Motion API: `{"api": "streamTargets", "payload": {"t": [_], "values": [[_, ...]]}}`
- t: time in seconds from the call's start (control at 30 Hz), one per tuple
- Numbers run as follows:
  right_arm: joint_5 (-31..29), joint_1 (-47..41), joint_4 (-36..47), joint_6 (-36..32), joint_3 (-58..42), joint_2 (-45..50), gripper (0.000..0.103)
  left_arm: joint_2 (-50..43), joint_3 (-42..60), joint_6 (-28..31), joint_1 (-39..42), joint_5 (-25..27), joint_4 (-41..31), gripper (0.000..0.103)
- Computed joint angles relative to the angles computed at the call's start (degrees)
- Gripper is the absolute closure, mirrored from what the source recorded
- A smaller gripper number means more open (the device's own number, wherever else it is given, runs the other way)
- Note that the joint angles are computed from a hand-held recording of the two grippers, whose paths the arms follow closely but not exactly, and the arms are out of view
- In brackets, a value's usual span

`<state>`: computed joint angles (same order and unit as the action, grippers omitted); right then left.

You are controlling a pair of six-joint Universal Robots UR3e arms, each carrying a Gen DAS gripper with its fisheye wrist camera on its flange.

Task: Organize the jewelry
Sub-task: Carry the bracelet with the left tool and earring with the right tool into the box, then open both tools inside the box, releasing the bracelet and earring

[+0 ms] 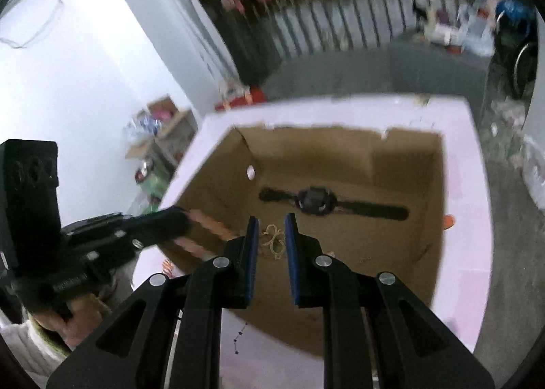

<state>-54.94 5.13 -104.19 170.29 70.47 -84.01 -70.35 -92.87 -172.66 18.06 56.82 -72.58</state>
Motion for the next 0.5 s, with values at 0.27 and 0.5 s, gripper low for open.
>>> {"api": "streamTargets", "payload": {"t": [0.27, 0.5], "values": [[-5.0, 3.8, 9.3, 1.3, -18.1, 16.7, 0.087, -12.6, -0.5, -2.5, -2.0, 0.3, 3.8, 0.095], [-6.5, 3.9, 10.2, 3.4, -20.7, 19.7, 0.081, -15.9, -0.1, -3.5, -1.2, -0.9, 4.1, 0.073]]}}
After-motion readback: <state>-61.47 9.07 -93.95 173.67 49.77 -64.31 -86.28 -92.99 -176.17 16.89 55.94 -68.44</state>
